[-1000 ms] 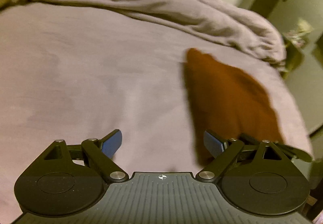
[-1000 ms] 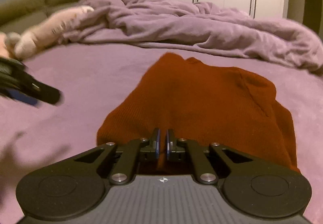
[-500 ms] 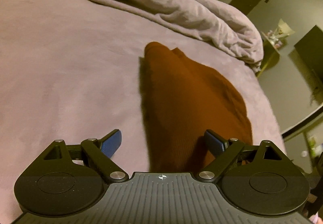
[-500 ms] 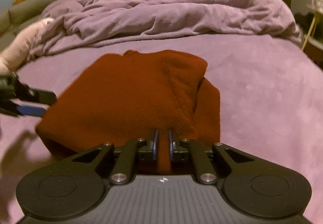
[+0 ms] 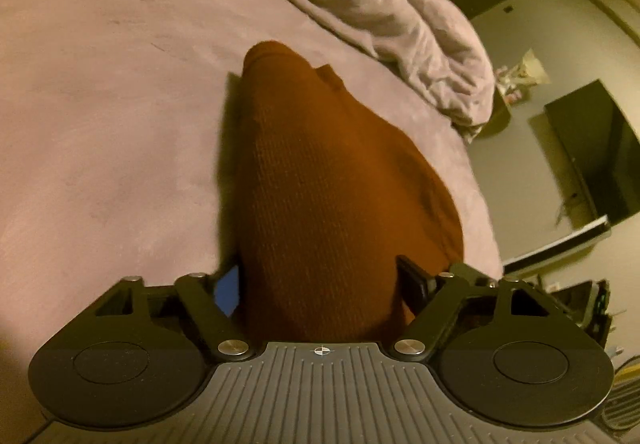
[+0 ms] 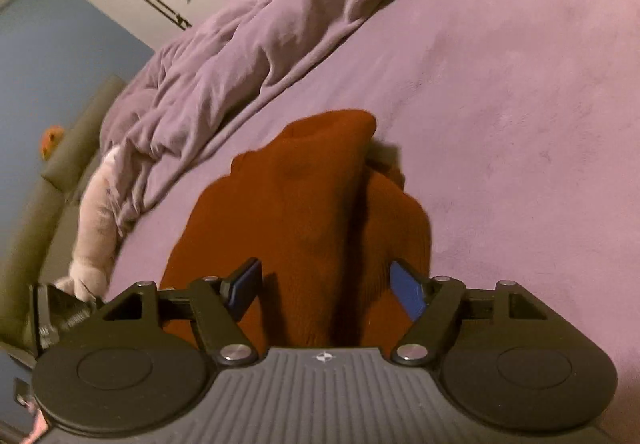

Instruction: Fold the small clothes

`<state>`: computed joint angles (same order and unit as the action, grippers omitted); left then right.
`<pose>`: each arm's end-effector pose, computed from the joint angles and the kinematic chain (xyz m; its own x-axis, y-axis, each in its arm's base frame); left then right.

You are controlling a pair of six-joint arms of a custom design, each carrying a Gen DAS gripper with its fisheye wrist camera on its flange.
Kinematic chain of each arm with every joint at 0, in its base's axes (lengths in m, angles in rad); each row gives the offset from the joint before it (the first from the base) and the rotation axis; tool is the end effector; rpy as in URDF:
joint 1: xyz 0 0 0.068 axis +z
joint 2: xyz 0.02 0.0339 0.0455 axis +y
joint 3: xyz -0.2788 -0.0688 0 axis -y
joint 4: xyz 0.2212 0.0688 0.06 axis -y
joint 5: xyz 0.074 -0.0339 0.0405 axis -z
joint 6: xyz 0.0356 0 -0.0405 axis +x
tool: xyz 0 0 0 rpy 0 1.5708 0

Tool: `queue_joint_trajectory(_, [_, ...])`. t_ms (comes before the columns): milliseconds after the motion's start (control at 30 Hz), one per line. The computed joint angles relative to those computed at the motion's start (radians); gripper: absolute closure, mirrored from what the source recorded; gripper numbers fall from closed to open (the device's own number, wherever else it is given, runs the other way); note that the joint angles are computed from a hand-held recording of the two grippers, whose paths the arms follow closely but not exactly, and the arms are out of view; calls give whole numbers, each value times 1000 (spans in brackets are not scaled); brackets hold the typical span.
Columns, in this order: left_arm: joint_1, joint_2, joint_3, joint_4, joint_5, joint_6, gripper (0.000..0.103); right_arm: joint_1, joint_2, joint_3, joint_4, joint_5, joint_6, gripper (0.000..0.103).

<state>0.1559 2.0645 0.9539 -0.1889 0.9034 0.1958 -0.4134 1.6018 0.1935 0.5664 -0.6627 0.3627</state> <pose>0.3302 0.0236 0.0949 -0.9118 -0.0214 -0.4101 0.2949 0.6609 -0.6901 0.1843 -0.0569 0.1075 -0.6594 0.5947 -0.4599 0.1876 0.7226 0.6654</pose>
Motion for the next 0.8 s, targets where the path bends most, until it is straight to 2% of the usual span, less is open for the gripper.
queue_joint_trajectory(67, [-5, -1, 11, -12, -12, -5, 33, -6, 44, 17, 12, -14, -20, 32])
queue_joint_trajectory(167, [3, 5, 33, -57, -10, 20, 38, 2, -28, 43, -81, 27, -41, 34])
queue_joint_trajectory(267, [7, 10, 32, -52, -3, 21, 38, -32, -53, 45, -121, 33, -58, 33])
queue_joint_trajectory(333, [6, 5, 20, -34, -6, 9, 37, -28, -22, 39, -88, 37, -45, 32])
queue_joint_trajectory(433, [-2, 3, 20, -29, -11, 3, 34, 1, -12, 51, -82, 41, -44, 17])
queue_joint_trajectory(600, [-2, 8, 40, -59, -19, 24, 34, 26, -77, 63, -134, 127, -42, 16])
queue_joint_trajectory(667, [-6, 6, 33, -44, -22, 22, 32, -23, -55, 57, -127, 93, -54, 16])
queue_joint_trajectory(800, [-18, -4, 10, -4, -32, 2, 31, -81, 33, 46, -63, -46, -63, 17])
